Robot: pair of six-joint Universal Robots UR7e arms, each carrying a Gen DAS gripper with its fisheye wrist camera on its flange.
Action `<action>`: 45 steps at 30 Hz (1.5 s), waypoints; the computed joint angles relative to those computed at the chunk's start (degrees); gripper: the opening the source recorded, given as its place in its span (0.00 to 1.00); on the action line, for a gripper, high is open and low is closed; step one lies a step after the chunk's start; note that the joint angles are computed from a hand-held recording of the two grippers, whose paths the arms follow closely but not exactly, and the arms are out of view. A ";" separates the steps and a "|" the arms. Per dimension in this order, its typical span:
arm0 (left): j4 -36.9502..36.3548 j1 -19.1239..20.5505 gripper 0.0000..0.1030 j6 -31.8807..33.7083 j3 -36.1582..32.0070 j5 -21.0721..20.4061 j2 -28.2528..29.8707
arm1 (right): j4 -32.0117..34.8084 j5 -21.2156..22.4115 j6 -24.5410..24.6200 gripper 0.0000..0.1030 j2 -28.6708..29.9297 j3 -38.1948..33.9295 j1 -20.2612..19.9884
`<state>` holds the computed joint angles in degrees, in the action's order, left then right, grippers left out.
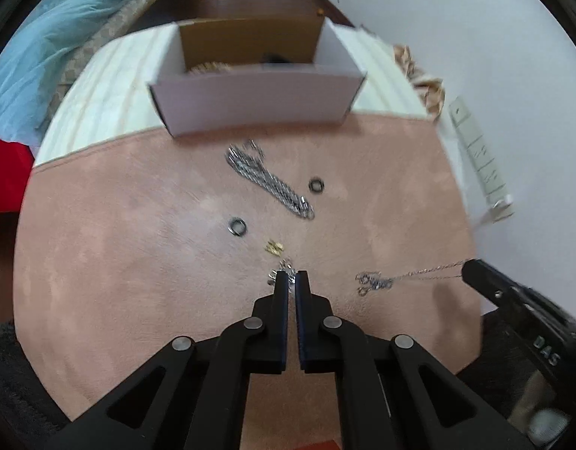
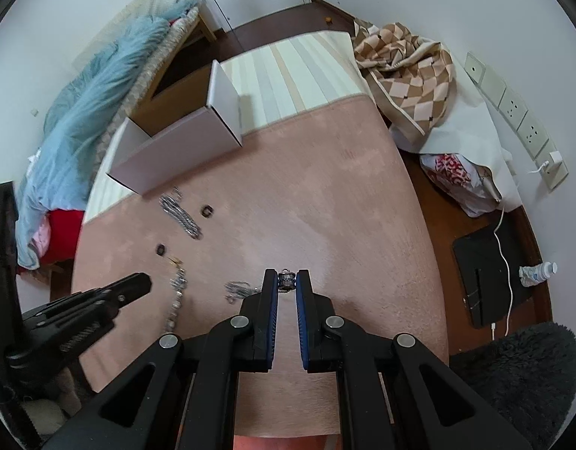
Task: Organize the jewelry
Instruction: 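Carry the silver chains toward the white box with both tools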
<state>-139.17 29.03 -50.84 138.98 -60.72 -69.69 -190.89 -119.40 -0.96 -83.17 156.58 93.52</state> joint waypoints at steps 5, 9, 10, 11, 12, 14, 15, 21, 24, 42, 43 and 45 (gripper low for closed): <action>2.67 -0.15 0.01 -0.36 -0.04 0.50 -6.60 | 3.35 1.04 1.91 0.10 -3.20 -1.37 2.74; 4.47 -1.12 0.01 -1.70 -0.22 1.29 -10.92 | 5.75 1.21 2.86 0.10 -4.55 -2.92 5.51; 4.22 -0.91 0.01 -1.22 -0.67 1.54 -10.92 | 6.23 1.25 2.93 0.10 -4.75 -3.33 6.11; 4.33 -0.83 0.01 -0.74 -0.85 1.66 -11.37 | 6.49 1.23 2.92 0.10 -4.69 -3.68 6.50; 3.02 -0.48 0.01 0.19 -0.91 1.20 -10.89 | 6.49 1.01 2.91 0.10 -4.39 -4.11 7.19; 1.37 0.67 0.05 0.82 -1.06 0.81 -9.47 | 5.84 0.38 2.58 0.10 -3.54 -4.47 7.82; 1.29 1.37 0.10 0.54 -1.19 0.36 -8.63 | 5.43 0.08 2.44 0.10 -3.11 -4.51 7.83; -4.22 5.24 0.55 1.67 -0.13 -3.44 -1.28 | 4.02 -0.07 2.01 0.10 -2.11 -3.09 5.32; -4.70 5.34 0.55 2.59 -0.90 -3.12 3.02 | 2.86 -0.27 1.88 0.10 -1.70 -2.07 3.68; -3.57 2.59 0.00 2.04 -0.15 -1.64 3.06 | 3.18 -0.34 2.23 0.10 -4.05 -1.80 2.47; -3.20 2.42 0.00 2.03 0.07 -1.60 1.80 | 3.61 -0.14 2.39 0.10 -4.47 -1.92 2.80; -2.10 2.36 0.00 1.92 0.25 -1.42 -0.99 | 4.78 0.50 2.90 0.10 -5.57 -2.46 3.86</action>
<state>-141.26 31.39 -48.92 139.23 -62.14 -70.68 -186.11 -118.90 1.94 -88.74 154.12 97.38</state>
